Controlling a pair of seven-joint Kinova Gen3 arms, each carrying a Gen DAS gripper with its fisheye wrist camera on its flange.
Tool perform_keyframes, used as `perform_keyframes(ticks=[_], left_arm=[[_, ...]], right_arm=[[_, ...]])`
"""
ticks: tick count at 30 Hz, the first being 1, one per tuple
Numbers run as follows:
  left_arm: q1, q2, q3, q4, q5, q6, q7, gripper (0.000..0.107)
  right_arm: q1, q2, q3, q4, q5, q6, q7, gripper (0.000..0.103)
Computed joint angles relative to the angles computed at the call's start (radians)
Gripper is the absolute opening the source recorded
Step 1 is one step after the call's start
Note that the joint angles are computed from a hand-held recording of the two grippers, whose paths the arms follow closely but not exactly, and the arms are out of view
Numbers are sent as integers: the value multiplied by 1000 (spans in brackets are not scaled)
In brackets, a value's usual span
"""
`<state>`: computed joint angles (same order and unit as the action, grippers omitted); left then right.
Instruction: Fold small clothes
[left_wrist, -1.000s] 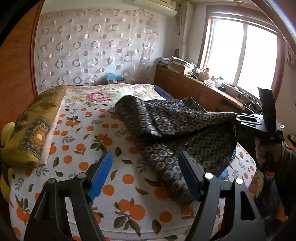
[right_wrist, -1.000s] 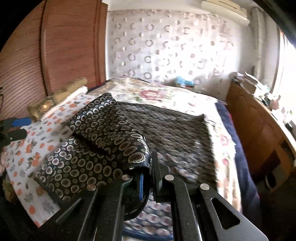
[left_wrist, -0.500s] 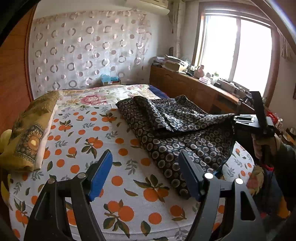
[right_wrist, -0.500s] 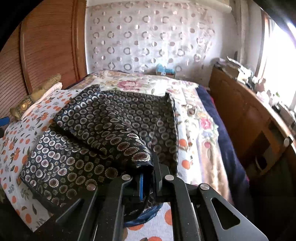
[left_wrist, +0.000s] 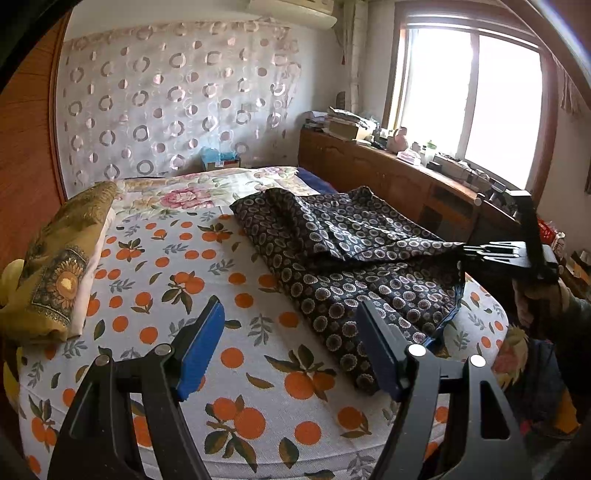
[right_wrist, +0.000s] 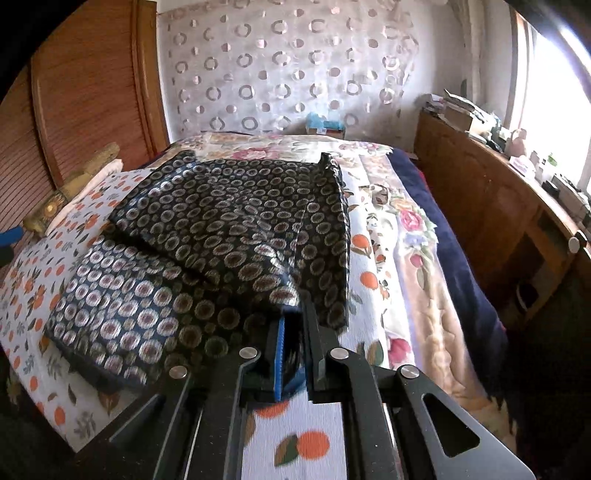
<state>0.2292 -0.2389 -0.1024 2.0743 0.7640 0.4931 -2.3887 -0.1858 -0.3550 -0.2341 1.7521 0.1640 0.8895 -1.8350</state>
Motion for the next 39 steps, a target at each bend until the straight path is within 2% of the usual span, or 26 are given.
perform_keyframes(ticks=[8, 10, 12, 14, 20, 26, 31, 35, 37, 38, 39], left_arm=[[-5, 3, 4, -2, -4, -2, 9, 74], [-7, 2, 3, -3, -8, 4, 16, 74], [-6, 3, 3, -6, -10, 5, 16, 74], [-4, 5, 2, -8, -12, 9, 13, 74], [-15, 48, 19, -44, -16, 17, -4, 74], [-44, 97, 48, -82, -29, 16, -4, 74], [-79, 145, 67, -119, -17, 38, -3, 74], [-109, 189, 100, -159, -45, 54, 23, 74], [-122, 205, 113, -175, -54, 62, 37, 74], [-128, 213, 119, -183, -56, 67, 39, 74], [-134, 224, 125, -193, -59, 72, 43, 74]], right_arm=[[-41, -71, 34, -8, -79, 8, 92, 15], [-50, -66, 31, -25, -95, -4, 115, 22], [-64, -40, 28, -47, -109, -11, 144, 50], [-73, -1, 18, -66, -109, -23, 167, 55], [-127, 172, 26, -180, -126, 13, 249, 55], [-179, 326, 44, -313, -113, 113, 379, 55], [-203, 409, 62, -401, -83, 181, 433, 55], [-211, 458, 85, -451, -82, 192, 459, 55], [-202, 473, 85, -451, -101, 168, 477, 54], [-197, 478, 87, -447, -118, 150, 486, 44], [-185, 476, 84, -436, -127, 127, 485, 23]])
